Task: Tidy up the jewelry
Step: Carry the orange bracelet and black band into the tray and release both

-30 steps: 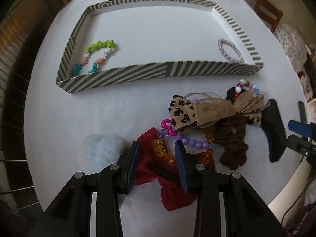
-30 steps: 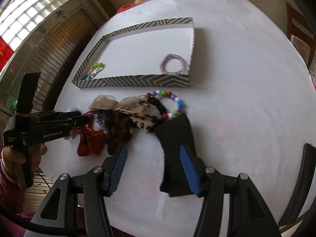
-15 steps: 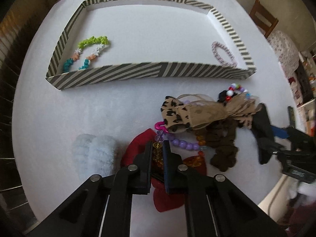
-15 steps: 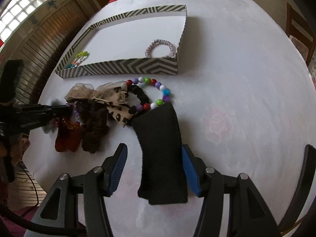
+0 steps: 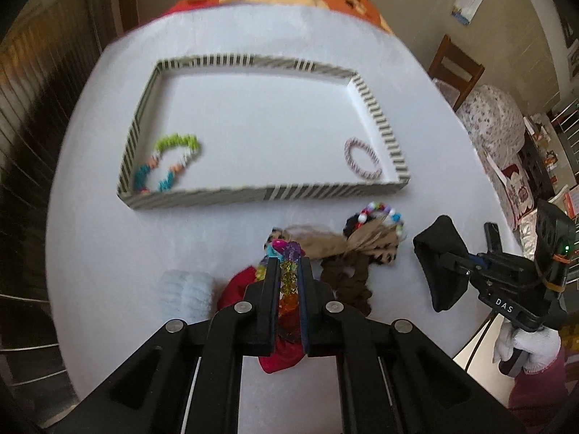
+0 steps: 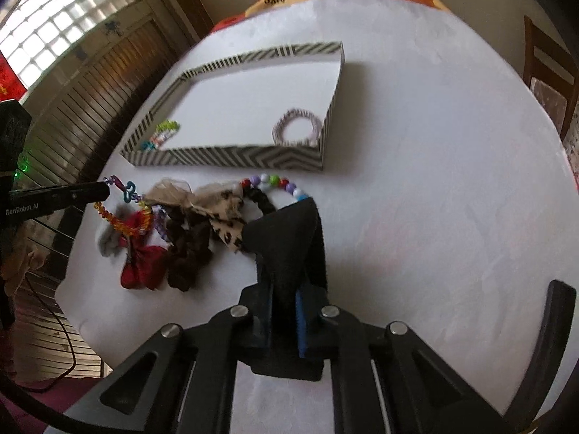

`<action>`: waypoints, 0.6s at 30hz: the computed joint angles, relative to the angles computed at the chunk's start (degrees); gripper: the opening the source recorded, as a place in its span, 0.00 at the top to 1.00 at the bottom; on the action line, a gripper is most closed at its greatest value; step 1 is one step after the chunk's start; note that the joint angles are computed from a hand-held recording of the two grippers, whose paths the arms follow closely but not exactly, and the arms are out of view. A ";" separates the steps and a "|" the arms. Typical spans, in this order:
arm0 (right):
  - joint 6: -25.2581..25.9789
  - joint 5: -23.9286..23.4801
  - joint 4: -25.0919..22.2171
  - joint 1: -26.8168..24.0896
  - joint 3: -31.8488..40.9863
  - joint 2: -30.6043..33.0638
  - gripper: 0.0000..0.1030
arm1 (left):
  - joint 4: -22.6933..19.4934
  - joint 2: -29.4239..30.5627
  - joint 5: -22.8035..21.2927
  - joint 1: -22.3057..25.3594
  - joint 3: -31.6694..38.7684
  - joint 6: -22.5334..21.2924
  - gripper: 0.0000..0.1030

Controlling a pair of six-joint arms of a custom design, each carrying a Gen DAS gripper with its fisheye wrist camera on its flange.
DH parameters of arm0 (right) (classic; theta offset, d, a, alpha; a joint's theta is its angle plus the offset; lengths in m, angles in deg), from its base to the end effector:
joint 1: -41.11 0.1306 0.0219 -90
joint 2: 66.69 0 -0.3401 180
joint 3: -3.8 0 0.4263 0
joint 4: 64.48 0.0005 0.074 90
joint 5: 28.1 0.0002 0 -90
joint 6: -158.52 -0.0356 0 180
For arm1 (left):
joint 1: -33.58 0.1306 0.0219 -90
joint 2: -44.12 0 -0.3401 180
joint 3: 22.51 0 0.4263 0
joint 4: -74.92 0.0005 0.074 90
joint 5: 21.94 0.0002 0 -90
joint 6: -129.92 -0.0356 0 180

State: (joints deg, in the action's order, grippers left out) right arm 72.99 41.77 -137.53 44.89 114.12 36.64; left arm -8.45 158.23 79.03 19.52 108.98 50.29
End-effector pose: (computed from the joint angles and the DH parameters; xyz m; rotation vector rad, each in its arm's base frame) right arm 0.5648 0.0491 0.4152 -0.2939 2.6707 0.4731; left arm 0.5917 -0.1557 0.4688 0.1445 2.7442 -0.3815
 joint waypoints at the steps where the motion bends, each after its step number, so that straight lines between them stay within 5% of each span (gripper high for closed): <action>1: -0.11 -0.36 0.00 -0.09 0.33 -0.13 0.91 | -0.05 0.72 -0.34 -0.24 1.56 0.40 1.00; 9: -0.30 -2.66 -0.12 -0.58 5.67 1.21 0.91 | -0.98 3.26 -2.19 0.19 8.48 0.90 1.00; 18: -1.27 -2.95 -1.38 -0.14 16.93 8.68 0.91 | -5.44 12.92 -5.77 1.24 24.31 1.67 1.00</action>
